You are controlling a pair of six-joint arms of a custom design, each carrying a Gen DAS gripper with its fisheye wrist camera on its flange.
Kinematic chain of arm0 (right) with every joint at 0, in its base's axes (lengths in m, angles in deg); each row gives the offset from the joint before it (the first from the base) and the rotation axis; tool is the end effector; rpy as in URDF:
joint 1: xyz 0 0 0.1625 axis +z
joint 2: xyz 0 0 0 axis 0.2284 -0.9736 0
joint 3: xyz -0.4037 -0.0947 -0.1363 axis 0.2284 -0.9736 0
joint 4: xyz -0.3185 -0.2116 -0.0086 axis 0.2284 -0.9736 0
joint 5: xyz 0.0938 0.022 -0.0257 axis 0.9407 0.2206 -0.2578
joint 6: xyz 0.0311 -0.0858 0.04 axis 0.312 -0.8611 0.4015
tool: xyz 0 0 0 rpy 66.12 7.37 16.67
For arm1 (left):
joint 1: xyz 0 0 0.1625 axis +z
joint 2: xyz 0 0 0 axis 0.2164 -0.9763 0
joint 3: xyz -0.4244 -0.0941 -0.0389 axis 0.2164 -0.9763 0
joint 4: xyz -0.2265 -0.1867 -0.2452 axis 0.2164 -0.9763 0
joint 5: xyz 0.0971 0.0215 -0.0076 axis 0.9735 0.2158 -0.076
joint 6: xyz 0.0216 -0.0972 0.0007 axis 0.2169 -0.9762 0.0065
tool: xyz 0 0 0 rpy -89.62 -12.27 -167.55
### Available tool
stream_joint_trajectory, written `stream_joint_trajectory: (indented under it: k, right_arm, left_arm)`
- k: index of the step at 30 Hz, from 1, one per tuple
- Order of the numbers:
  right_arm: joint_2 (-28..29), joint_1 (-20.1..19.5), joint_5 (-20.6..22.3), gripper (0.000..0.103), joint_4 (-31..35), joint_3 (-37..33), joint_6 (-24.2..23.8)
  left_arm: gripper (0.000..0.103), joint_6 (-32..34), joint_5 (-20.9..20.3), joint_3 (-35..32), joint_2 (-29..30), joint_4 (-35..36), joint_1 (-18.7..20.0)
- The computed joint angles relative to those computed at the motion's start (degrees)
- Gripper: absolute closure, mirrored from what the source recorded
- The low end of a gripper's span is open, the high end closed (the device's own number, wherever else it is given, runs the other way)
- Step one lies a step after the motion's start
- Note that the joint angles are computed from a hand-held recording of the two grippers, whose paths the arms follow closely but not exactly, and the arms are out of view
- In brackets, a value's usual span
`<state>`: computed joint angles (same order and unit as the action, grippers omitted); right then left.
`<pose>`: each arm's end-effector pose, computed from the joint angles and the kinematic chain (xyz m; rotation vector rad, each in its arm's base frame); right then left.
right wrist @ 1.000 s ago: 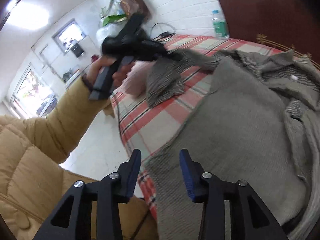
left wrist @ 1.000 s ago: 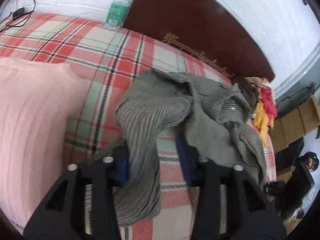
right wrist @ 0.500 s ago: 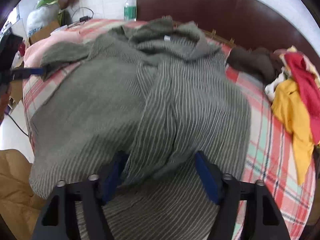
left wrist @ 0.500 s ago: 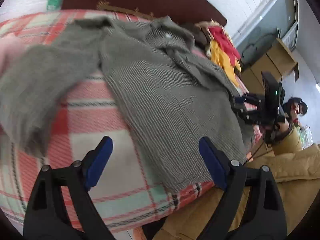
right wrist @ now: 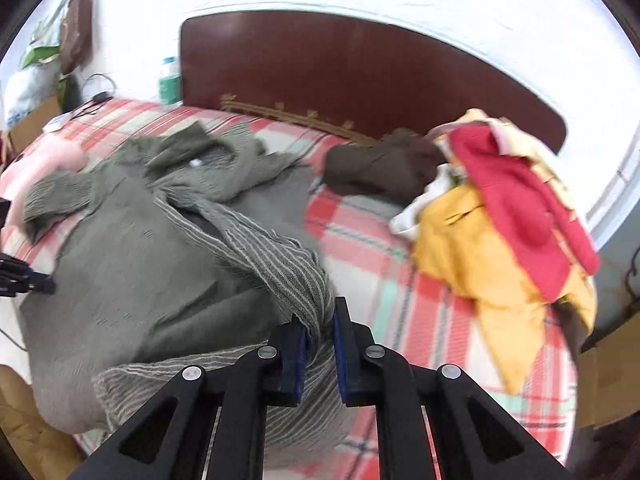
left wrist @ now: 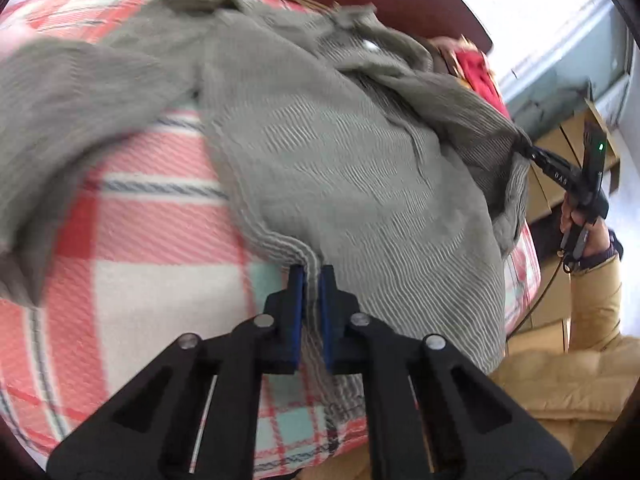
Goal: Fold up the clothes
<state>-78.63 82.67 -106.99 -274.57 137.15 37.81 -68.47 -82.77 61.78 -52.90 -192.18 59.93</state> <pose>0.1196 -0.5064 0.2625 0.5396 -2.0668 0.6881 -0.0506 -0.6404 0.1184 0.8002 2.9117 -0.2082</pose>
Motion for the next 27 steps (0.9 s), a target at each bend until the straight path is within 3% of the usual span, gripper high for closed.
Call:
stream_joint_trajectory:
  k: [3, 5, 6, 7, 8, 10, 11, 12, 13, 14, 16, 19, 22, 23, 24, 27]
  right_arm:
    - [1.28, -1.24, -4.78, 0.092, -2.97, -4.26, -2.34]
    - [1.40, -3.22, -6.49, 0.075, -0.50, -7.56, 0.36]
    - [1.37, -4.06, -7.95, 0.058, 0.88, -8.46, 2.34]
    - [1.69, -4.69, -9.34, 0.056, 0.94, -9.07, 3.67]
    - [1.53, -5.11, -9.46, 0.056, 0.98, -8.82, 4.90]
    - [-0.46, -5.03, -5.81, 0.055, 0.42, -5.18, 7.02]
    - [-1.69, -4.73, -3.61, 0.054, -0.22, -2.80, 7.50]
    - [-2.69, -4.21, -1.82, 0.049, -1.80, -0.26, 7.26]
    - [-3.40, -3.51, -0.53, 0.041, -4.02, 2.31, 6.70]
    - [-3.79, -2.80, 0.14, 0.037, -5.93, 4.41, 6.30]
    - [-5.43, -2.12, 2.39, 0.033, -6.34, 8.13, 7.25]
    - [-9.93, -2.88, 13.38, 0.033, 1.31, 13.41, 8.45]
    - [-6.88, 0.59, 15.31, 0.033, 5.23, 15.91, 2.10]
    - [-5.21, 1.72, 15.71, 0.033, 6.50, 16.08, 0.05]
    - [-3.41, 2.63, 16.18, 0.032, 7.16, 16.08, -1.76]
    - [3.29, 5.81, 16.87, 0.031, 7.58, 15.27, -6.29]
  left_arm:
    - [0.095, -1.63, -1.04, -0.75, -0.63, -1.17, 1.32]
    - [0.095, -2.23, -1.42, -0.75, -1.16, -1.54, 2.07]
    - [0.095, -2.30, -1.96, -0.72, -1.47, -0.95, 2.38]
    - [0.095, -2.36, -2.49, -0.70, -1.78, -0.35, 2.69]
    - [0.094, -2.19, -2.67, -0.70, -1.95, -0.07, 2.89]
    - [0.087, -1.06, -2.62, 0.25, -2.46, 0.12, 2.87]
    - [0.057, -0.85, -2.37, 0.34, -2.49, 0.81, 2.76]
    - [0.018, -1.28, -1.81, 0.69, -2.63, 1.27, 2.53]
    - [0.008, -1.90, -1.80, 1.39, -2.80, 1.03, 2.41]
    - [0.007, -1.69, -2.29, 1.84, -2.81, 1.30, 2.30]
    - [0.007, -0.52, -3.42, 2.42, -2.69, 2.62, 1.99]
    - [0.007, 1.58, -0.77, 4.57, -2.30, 0.29, 0.34]
    - [0.007, 2.00, -0.23, 5.48, -1.56, -0.68, -0.86]
    - [0.013, 1.67, -0.54, 5.51, -1.33, -0.56, -1.10]
    - [0.035, 1.28, -0.45, 5.38, -0.97, -0.19, -1.44]
    - [0.078, -0.12, 1.65, 4.91, 0.28, -0.04, -2.43]
